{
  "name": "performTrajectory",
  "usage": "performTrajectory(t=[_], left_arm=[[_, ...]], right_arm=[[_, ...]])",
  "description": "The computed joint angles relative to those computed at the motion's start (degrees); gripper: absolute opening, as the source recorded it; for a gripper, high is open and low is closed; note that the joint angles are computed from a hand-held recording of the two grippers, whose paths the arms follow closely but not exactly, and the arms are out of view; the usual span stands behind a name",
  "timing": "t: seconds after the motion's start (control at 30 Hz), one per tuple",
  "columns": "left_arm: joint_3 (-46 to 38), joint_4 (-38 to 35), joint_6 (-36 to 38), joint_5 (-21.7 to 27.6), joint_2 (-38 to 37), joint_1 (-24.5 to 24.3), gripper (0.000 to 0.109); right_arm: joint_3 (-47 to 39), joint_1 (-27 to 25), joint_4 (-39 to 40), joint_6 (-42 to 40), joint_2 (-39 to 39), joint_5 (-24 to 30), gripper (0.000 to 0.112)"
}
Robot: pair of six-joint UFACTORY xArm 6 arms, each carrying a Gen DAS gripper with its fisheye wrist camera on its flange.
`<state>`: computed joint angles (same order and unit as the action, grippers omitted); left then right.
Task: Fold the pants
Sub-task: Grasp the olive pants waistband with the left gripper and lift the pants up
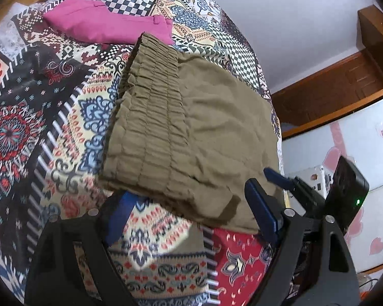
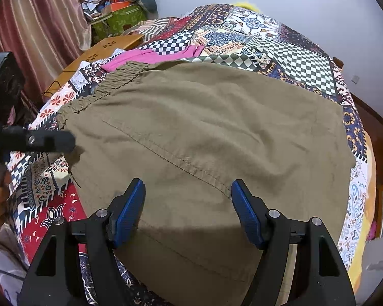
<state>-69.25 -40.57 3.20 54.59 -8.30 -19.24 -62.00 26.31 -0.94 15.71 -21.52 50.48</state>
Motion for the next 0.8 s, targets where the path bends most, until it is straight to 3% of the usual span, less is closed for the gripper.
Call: performTrajectory(t=[0.2, 0.3, 0.57, 0.8], left_arm=[[-2.87, 4.06, -2.76, -2.66, 2.82, -1.31, 0.079], [-4.69, 9.41, -5.24, -3.90, 4.18, -2.39, 0.060], [-5.91, 19.35, -5.78, -7.60, 3.58, -5.01, 0.038], [-6.83, 23.29, -6.22, -10.26, 2.28, -5.71, 0.031]], right_arm=[[0.64, -0.45, 1.83, -0.67, -0.32, -0.64, 0.068], [0.68, -0.59, 2.42, -0.87, -0.37, -0.75, 0.068], [1.02, -1.33, 4.76, -1.51, -0.67, -1.27, 0.068], [2.17, -3.84, 8.04, -0.91, -2.60, -2.00, 0.068]])
